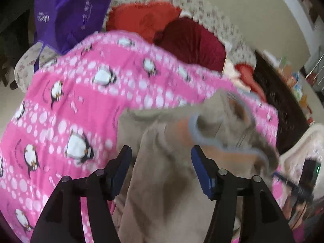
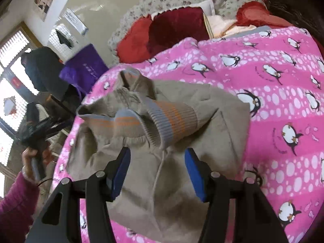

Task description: Fold large clothes

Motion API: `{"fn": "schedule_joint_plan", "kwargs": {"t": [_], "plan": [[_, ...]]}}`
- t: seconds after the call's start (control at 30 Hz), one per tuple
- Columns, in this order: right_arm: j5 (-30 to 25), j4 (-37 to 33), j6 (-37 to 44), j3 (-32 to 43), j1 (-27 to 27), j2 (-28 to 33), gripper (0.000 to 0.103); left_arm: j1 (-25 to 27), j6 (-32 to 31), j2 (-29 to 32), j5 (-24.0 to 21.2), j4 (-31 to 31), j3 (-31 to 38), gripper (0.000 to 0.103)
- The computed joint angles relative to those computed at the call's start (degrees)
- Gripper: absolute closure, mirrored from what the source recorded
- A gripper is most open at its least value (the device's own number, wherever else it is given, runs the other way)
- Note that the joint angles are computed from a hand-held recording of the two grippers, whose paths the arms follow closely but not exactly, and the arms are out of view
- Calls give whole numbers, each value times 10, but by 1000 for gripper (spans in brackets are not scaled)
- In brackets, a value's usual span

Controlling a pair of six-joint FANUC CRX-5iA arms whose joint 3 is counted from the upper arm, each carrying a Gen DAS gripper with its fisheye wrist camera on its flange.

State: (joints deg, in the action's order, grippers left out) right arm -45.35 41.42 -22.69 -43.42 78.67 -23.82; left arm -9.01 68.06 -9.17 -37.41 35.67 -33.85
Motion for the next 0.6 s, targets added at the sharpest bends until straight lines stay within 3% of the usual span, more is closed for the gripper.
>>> {"fn": "schedule_joint_plan", "kwargs": {"t": [0.1, 0.2, 0.23, 0.27, 0.3, 0.33, 0.43, 0.5, 0.6], "plan": [[49, 23, -50, -9, -44, 23, 39, -5, 20, 19, -8, -31, 6, 54], [125, -15, -47, -2, -99, 57, 43, -14, 45, 43, -11, -64, 15, 54], [132, -14, -57, -1, -106, 67, 49, -21, 76, 55, -20, -106, 33, 56], [151, -3, -65, -4, -121, 74, 76, -30, 110, 66, -25, -150, 51, 60], [152, -6, -54, 2, -128, 81, 92, -34, 123, 70, -21, -166, 56, 75], [140, 6, -56, 8, -132, 86, 92, -36, 121, 73, -16, -170, 60, 84], [131, 81, -87, 8, -153, 83, 93, -41, 132, 61, 32, -187, 62, 97], [125, 106, -81, 17, -170, 92, 94, -39, 161, 57, 58, -201, 67, 99], [87, 54, -5, 59, -182, 141, 94, -29, 181, 75, 49, -178, 75, 99]]}}
